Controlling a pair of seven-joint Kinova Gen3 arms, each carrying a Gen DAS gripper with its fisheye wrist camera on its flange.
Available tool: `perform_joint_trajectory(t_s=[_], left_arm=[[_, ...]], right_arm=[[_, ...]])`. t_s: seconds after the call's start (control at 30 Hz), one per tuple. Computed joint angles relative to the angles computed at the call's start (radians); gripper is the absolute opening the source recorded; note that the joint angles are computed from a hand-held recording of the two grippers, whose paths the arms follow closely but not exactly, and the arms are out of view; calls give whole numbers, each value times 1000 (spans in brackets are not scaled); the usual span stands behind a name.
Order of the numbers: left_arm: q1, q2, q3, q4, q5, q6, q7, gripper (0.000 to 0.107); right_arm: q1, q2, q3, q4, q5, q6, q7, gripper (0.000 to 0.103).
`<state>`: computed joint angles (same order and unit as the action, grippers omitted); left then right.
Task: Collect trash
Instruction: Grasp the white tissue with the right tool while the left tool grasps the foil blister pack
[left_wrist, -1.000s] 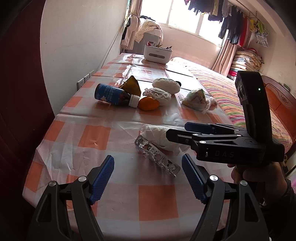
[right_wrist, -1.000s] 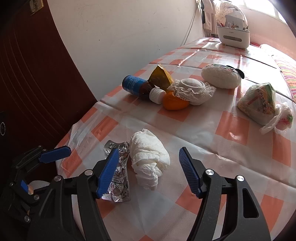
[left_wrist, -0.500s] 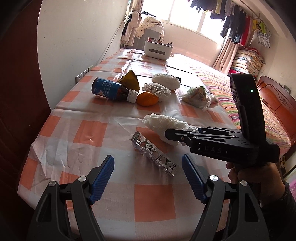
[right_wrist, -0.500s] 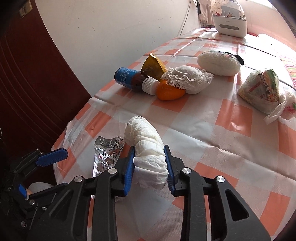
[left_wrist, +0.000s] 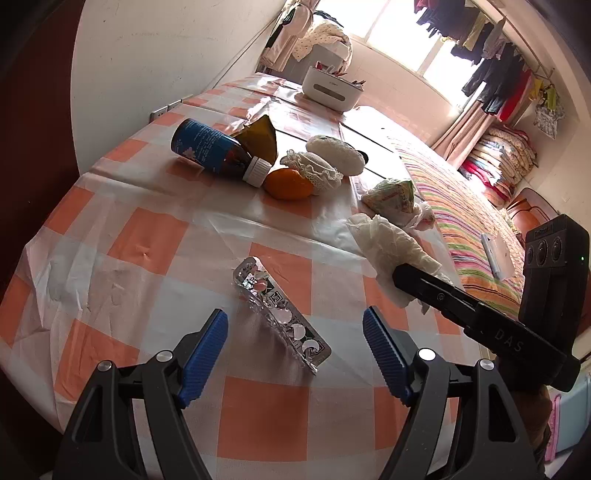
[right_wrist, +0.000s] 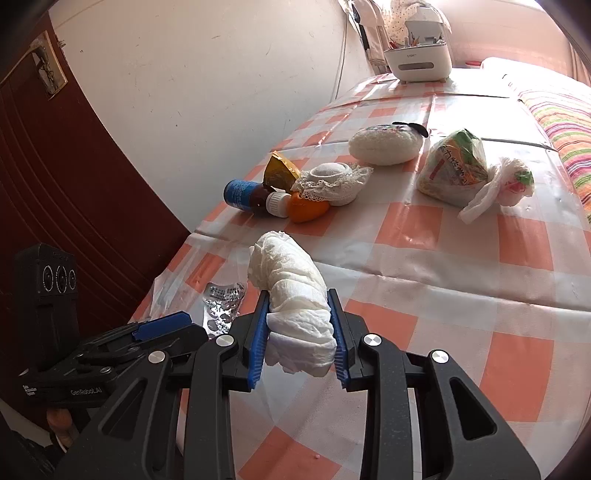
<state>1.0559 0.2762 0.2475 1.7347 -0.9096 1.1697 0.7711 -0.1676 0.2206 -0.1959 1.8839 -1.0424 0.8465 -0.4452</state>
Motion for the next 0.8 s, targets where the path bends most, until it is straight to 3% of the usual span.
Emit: perform_joint_trajectory(t_s=[0.33, 0.5, 0.73, 0.77, 0.8], left_arm=[[-54, 28, -34, -32, 90, -45, -34, 70], [-60, 52, -48, -61, 115, -26, -80, 29], [-37, 73, -62, -81, 81, -33, -88, 21], [-33, 80, -63, -92, 77, -26, -102, 18], [-30, 87, -64, -104, 75, -19, -117, 6]], right_arm=[[99, -34, 64, 39, -95, 108, 83, 29], [146, -48, 100, 61, -139, 151, 113, 29], [189, -62, 136, 90, -182, 173, 150, 29], [192, -65, 139, 97, -190, 169, 154, 29], [195, -67, 143, 101, -194, 168, 159, 29]])
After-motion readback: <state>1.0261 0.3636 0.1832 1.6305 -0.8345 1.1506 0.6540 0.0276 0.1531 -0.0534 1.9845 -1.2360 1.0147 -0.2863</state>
